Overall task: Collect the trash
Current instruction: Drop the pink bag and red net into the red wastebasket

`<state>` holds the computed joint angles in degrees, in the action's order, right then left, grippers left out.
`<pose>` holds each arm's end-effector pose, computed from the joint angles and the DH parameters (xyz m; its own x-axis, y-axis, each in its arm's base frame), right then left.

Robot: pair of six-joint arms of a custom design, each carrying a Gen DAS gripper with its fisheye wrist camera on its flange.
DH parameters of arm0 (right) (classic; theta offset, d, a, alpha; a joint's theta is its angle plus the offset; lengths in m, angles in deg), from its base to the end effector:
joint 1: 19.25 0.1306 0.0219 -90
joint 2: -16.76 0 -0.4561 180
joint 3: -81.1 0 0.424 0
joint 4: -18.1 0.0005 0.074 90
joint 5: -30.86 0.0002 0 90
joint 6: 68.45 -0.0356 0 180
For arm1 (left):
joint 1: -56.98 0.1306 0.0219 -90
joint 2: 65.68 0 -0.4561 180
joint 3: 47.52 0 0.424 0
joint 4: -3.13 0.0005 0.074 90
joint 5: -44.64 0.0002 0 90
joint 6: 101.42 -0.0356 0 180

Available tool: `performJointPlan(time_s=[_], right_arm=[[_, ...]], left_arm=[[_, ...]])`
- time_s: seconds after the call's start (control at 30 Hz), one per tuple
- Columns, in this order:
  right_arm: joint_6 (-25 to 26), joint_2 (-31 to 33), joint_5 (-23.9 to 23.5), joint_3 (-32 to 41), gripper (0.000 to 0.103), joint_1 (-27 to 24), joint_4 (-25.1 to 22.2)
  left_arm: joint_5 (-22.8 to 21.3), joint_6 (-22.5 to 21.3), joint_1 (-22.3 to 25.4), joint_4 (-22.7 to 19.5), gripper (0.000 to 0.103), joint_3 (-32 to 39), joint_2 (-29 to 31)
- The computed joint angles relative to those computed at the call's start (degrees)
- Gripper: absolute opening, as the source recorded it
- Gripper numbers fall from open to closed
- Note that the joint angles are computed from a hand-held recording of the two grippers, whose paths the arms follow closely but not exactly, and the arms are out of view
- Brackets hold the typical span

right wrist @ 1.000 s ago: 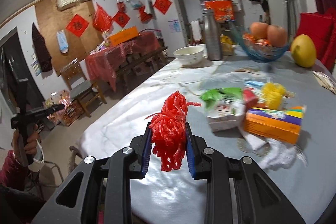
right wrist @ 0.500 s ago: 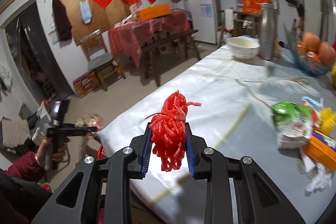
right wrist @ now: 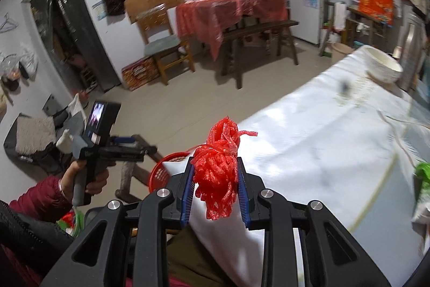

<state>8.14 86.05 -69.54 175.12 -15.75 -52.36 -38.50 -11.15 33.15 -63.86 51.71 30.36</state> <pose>0.3207 0.0256 0.6564 -0.7383 0.1834 -0.6490 -0.0150 0.9576 0.2876 0.4933 -0.2231 0.5096 -0.8229 0.3583 -0.4410 0.4455 0.8886 -0.1093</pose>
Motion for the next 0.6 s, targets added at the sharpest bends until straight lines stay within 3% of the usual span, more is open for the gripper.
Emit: performJointPlan(time_s=[0.3, 0.6], right_arm=[[0.6, 7.6, -2.7, 4.2, 0.029, 7.4, -0.1], [3.4, 18.6, -6.2, 12.1, 0.032, 14.6, -1.7]], left_arm=[[-3.7, 0.7, 3.2, 3.8, 0.093, 1.5, -1.3], [-3.0, 1.9, 7.1, 5.9, 0.094, 3.5, -1.8]])
